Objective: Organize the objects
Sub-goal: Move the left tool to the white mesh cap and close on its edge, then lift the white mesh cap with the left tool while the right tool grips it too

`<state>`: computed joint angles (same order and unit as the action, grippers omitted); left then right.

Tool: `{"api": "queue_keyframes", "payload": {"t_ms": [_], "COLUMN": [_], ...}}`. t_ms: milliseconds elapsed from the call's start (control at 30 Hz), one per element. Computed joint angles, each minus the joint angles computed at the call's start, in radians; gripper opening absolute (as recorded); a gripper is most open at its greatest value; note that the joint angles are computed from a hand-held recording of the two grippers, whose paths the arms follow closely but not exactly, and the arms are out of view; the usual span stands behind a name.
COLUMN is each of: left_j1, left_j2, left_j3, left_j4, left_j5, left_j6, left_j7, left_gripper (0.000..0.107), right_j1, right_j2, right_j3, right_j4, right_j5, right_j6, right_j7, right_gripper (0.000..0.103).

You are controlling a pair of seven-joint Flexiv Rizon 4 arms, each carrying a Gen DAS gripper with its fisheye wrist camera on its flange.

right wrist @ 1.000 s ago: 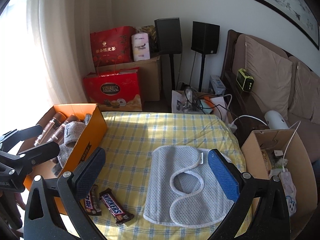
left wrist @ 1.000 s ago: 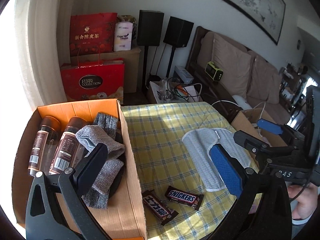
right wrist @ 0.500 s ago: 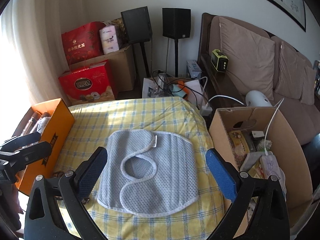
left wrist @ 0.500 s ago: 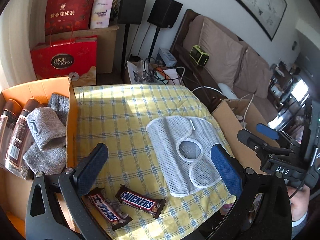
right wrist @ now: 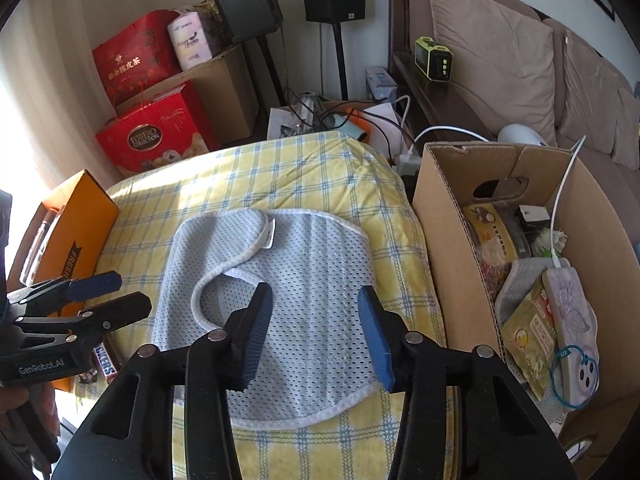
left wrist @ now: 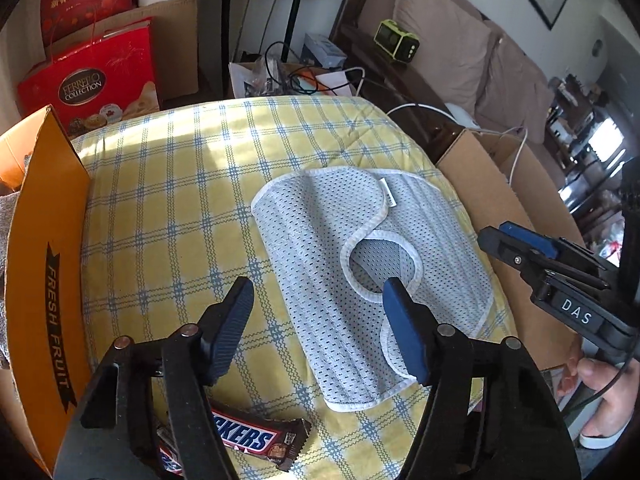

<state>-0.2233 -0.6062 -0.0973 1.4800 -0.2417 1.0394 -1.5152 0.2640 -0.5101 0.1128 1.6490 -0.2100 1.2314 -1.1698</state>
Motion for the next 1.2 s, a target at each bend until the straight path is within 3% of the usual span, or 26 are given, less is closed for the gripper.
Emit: {"api": "queue_keyframes", "payload": {"t_ms": [467,633,700,767,833,867,967,1033,1133,1200], "left_j1": [-0.002,-0.003,0.002,-0.019,-0.030,-0.029,-0.023,-0.022,-0.019,-0.010], "left_j2": [-0.073,-0.083,-0.085,-0.090,-0.095,-0.098,-0.102,-0.105,-0.104,-0.097], "left_j3": [0.005,-0.003,-0.015,0.010,0.021,0.019,0.012,0.013,0.009,-0.003], "left_j4": [-0.068,-0.076,-0.073,-0.088,-0.099,-0.102,-0.107,-0.109,-0.107,-0.091], "left_j5": [-0.005,-0.005,-0.019,0.003,0.021,0.023,0.019,0.025,0.031,0.020], "left_j6": [-0.074,-0.067,-0.061,-0.061,-0.058,-0.056,-0.057,-0.052,-0.038,-0.014], "left_j7": [-0.040,-0.039,-0.034,-0.063,-0.079,-0.079,-0.081,-0.075,-0.061,-0.047], "left_gripper": [0.060,0.060,0.057,0.050,0.045,0.045,0.041,0.031,0.026,0.024], "right_j1": [-0.025,-0.045,-0.048,-0.085,-0.176,-0.191,-0.111,-0.050,0.016,0.032], "right_j2": [-0.072,-0.087,-0.090,-0.101,-0.131,-0.137,-0.110,-0.090,-0.072,-0.069], "right_j3": [0.018,0.048,0.056,0.107,0.230,0.247,0.148,0.074,-0.017,-0.044], "right_j4": [-0.083,-0.101,-0.104,-0.124,-0.185,-0.199,-0.162,-0.134,-0.096,-0.084], "right_j5": [0.048,0.091,0.107,0.172,0.364,0.407,0.325,0.246,0.124,0.064], "right_j6": [-0.085,-0.095,-0.096,-0.094,-0.096,-0.105,-0.098,-0.096,-0.095,-0.102], "right_j7": [-0.048,-0.083,-0.093,-0.128,-0.224,-0.229,-0.192,-0.151,-0.078,-0.042], "right_gripper": [0.036,0.020,0.018,0.015,0.011,0.010,0.008,0.012,0.046,0.056]}}
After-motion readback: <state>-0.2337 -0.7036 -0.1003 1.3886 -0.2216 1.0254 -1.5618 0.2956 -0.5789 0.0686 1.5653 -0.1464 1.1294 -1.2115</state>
